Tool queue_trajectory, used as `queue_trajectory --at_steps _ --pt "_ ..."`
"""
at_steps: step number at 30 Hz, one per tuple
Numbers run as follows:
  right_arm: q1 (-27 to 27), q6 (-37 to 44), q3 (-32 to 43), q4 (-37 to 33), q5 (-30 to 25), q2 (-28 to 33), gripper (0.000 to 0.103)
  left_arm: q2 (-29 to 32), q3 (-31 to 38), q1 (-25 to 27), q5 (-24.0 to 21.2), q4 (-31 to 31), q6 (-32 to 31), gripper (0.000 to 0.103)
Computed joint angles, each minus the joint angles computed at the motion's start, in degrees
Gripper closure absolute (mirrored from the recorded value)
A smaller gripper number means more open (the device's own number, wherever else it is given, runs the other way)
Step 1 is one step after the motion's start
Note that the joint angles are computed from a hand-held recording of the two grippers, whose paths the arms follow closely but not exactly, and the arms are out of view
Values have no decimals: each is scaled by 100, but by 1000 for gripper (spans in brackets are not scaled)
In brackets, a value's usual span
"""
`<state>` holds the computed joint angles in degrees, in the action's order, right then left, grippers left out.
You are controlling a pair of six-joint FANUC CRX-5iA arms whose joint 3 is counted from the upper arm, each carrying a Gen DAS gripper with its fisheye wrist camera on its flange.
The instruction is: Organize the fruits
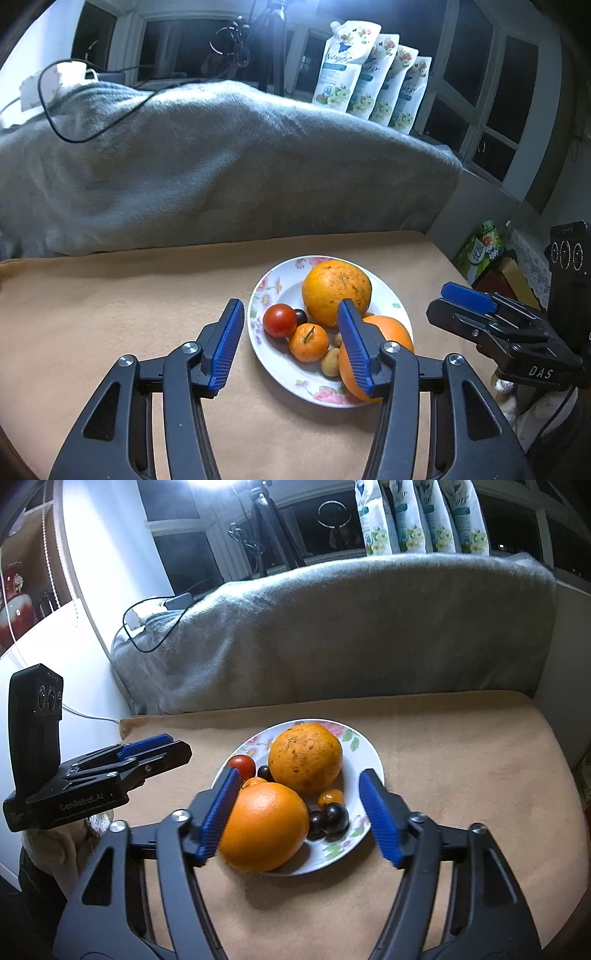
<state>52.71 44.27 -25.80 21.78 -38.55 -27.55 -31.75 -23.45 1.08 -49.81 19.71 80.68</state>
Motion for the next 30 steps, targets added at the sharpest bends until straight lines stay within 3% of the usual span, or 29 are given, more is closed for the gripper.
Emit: queue_trajectory --at_steps 4,12,14,25,30 --pt "267 -591 -272 670 -84 -255 17 -196 25 -45 -53 -196 177 35" --pt "885 -1809 -701 2090 -648 -641 8 -631 78 -207 -244 -700 621 30" --pt "1027 -2111 -776 2417 -852 -687 2 -703 114 -291 -281 -863 758 29" --pt "1706 -3173 -922 3572 -2129 -715 0 -846 590 -1180 -602 -2382 1997 21" --pt "1918 -3292 -935 3751 -2484 -692 0 -918 661 -1348 -726 -2647 2264 21"
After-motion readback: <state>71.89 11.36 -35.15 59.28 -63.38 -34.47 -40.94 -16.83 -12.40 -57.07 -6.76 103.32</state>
